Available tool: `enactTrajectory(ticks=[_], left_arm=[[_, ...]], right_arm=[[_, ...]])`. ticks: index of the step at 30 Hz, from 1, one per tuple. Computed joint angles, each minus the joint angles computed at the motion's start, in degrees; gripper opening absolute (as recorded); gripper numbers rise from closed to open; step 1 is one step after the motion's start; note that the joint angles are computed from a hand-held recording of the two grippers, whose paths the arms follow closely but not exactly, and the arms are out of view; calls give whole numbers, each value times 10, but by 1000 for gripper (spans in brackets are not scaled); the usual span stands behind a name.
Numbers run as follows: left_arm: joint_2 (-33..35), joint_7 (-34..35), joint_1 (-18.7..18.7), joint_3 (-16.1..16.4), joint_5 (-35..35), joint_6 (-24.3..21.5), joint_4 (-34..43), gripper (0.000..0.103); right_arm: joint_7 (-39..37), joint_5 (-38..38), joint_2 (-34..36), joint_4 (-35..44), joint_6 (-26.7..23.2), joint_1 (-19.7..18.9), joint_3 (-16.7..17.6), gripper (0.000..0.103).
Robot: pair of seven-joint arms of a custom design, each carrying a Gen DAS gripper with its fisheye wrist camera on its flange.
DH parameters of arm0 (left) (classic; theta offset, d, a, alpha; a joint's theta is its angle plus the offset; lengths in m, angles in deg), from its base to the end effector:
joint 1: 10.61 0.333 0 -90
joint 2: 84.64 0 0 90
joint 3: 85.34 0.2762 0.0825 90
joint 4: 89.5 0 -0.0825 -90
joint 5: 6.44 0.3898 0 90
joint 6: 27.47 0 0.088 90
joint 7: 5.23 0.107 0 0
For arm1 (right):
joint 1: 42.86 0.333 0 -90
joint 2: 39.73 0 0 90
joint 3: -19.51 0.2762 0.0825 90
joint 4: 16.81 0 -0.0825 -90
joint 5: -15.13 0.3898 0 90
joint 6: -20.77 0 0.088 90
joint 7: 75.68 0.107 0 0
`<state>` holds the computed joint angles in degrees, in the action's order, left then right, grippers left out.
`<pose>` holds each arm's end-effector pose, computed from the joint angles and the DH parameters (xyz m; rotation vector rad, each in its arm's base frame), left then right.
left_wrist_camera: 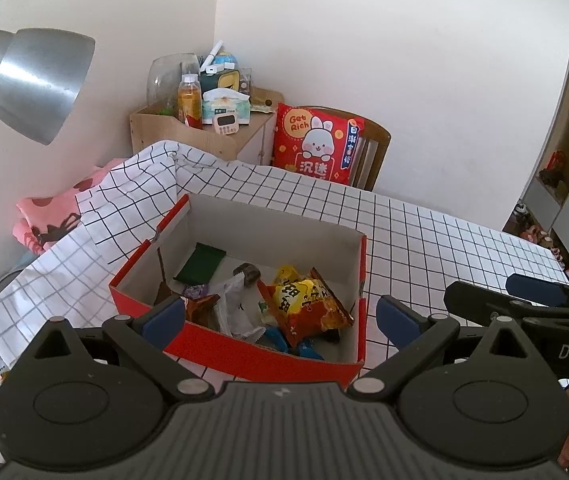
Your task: Organize snacks
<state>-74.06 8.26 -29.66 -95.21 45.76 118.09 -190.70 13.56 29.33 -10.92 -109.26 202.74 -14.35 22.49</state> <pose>0.5718 -0.3194 0.4790 -1.8890 1.5019 -0.8205 0.6260 0.3490 0.4253 -1.6963 1.2652 -0.4622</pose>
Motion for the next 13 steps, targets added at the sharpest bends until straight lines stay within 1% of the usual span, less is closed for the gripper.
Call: enactTrajectory(ticks=[8,13], left_arm=[[7,16,-2,-1,-14,-7,9,102],[24,33,-9,-3,-26,-15,29,102]], right_arm=[[3,1,-1,-1,-6,0,-1,103],[7,4,-7,-14,-2,-4,-1,103]])
